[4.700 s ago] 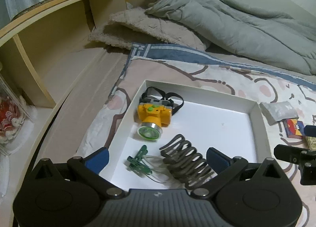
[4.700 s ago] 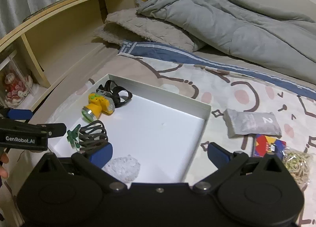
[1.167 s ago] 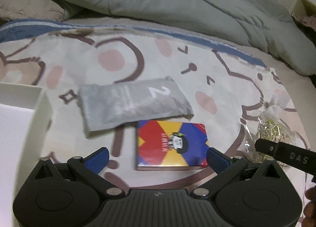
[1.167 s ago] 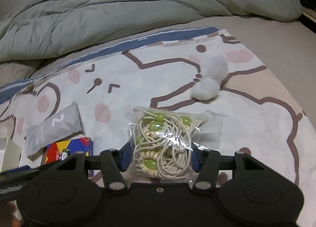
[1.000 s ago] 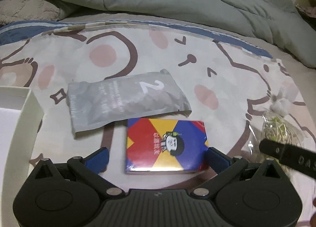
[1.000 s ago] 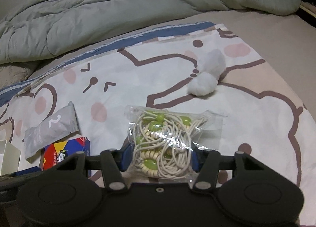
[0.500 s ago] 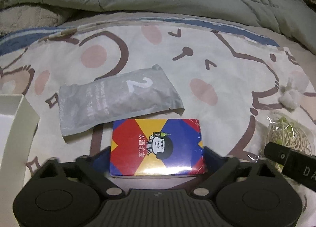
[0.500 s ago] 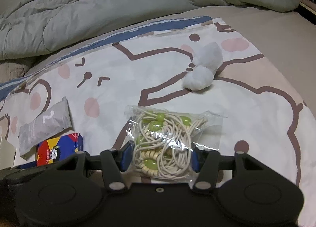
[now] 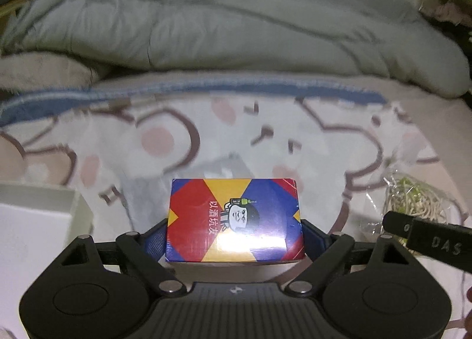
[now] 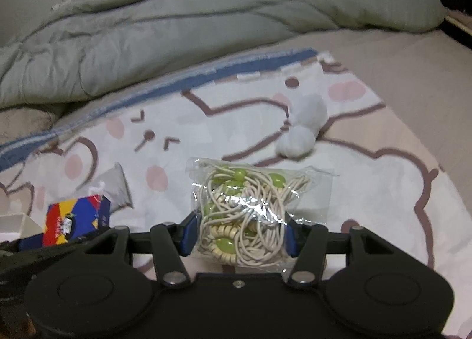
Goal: Organize objects
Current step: 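Carry the card box and bag of cords over the white tray with both tools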
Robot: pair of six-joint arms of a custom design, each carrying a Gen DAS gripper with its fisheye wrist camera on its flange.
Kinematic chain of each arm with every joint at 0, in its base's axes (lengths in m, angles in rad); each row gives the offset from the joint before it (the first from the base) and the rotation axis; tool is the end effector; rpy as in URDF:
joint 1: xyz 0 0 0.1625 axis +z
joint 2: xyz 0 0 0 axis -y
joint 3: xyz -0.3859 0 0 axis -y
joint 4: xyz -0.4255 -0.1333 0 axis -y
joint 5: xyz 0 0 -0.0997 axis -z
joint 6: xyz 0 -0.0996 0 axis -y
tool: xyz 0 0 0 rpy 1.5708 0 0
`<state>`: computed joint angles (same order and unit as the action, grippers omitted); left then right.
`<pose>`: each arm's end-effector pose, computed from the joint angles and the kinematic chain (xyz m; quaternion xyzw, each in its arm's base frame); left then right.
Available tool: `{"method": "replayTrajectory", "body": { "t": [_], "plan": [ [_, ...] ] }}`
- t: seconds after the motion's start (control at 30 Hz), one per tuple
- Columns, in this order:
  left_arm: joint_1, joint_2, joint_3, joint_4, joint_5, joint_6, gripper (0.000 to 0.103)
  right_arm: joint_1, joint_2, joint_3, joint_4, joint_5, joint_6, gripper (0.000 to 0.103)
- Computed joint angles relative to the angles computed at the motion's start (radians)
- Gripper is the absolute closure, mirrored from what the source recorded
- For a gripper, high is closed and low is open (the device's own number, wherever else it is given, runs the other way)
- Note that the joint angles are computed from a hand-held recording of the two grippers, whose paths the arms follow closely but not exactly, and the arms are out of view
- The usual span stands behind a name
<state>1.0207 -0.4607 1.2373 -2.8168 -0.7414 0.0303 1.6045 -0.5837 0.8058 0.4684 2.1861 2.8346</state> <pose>-0.2255 -0.7632 0.0210 0.1649 0.8797 -0.3064 0.3240 0.1006 -0.7333 0.1528 0.0190 -0.8716 0.3650 0.3267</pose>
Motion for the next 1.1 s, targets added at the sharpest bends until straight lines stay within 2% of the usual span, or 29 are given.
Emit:
{"method": "replayTrajectory", "body": {
  "t": [0.27, 0.63, 0.83, 1.1],
  "plan": [
    [-0.043, -0.074, 0.079, -0.121, 0.018, 0.084, 0.014, 0.037, -0.115, 0.160, -0.148, -0.035, -0.046, 0.047],
    [-0.057, -0.207, 0.225, -0.178, 0.037, 0.122, 0.014, 0.082, -0.186, 0.267, -0.233, -0.052, -0.062, 0.047],
    [-0.040, -0.305, 0.298, -0.162, 0.030, 0.116, 0.014, 0.106, -0.176, 0.271, -0.230, -0.064, -0.057, 0.047],
    [-0.009, -0.400, 0.353, -0.175, 0.057, 0.149, 0.014, 0.148, -0.098, 0.208, -0.184, -0.093, -0.048, 0.047]
  ]
}}
